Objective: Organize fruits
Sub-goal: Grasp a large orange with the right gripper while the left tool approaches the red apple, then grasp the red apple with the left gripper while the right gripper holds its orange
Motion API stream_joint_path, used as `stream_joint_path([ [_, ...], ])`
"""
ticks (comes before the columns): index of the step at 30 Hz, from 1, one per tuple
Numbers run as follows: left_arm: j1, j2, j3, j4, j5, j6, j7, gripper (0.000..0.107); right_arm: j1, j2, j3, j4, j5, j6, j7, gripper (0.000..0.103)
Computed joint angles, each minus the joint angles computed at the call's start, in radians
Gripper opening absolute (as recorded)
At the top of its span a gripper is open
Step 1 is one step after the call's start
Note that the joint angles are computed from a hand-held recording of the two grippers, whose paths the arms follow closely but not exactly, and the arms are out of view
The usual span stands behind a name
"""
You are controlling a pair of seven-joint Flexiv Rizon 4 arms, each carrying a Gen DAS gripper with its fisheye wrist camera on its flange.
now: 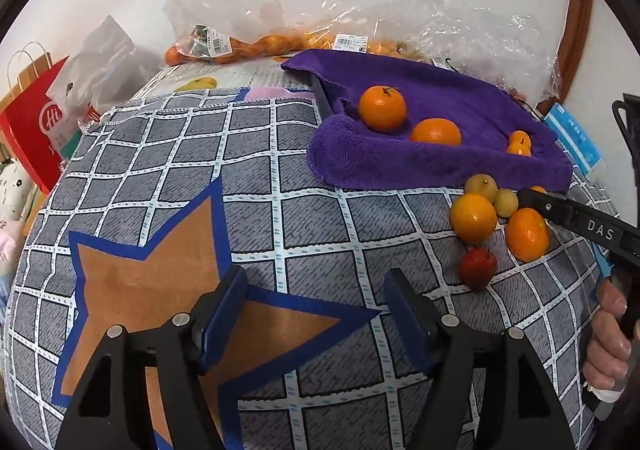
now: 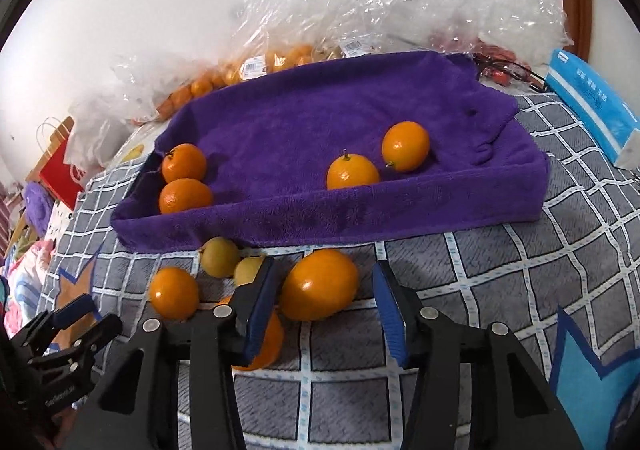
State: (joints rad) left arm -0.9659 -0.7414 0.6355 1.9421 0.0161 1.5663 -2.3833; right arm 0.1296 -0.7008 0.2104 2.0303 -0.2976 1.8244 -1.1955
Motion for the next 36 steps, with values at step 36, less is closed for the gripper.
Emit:
stream_joint_path([
  [36,0.18,-0.017,-0.359,-0.04,-0.344,0.18,0.342,0.045,-0.136,0.012,0.012,0.112,-0.105,0.188,-0.081,0.037],
])
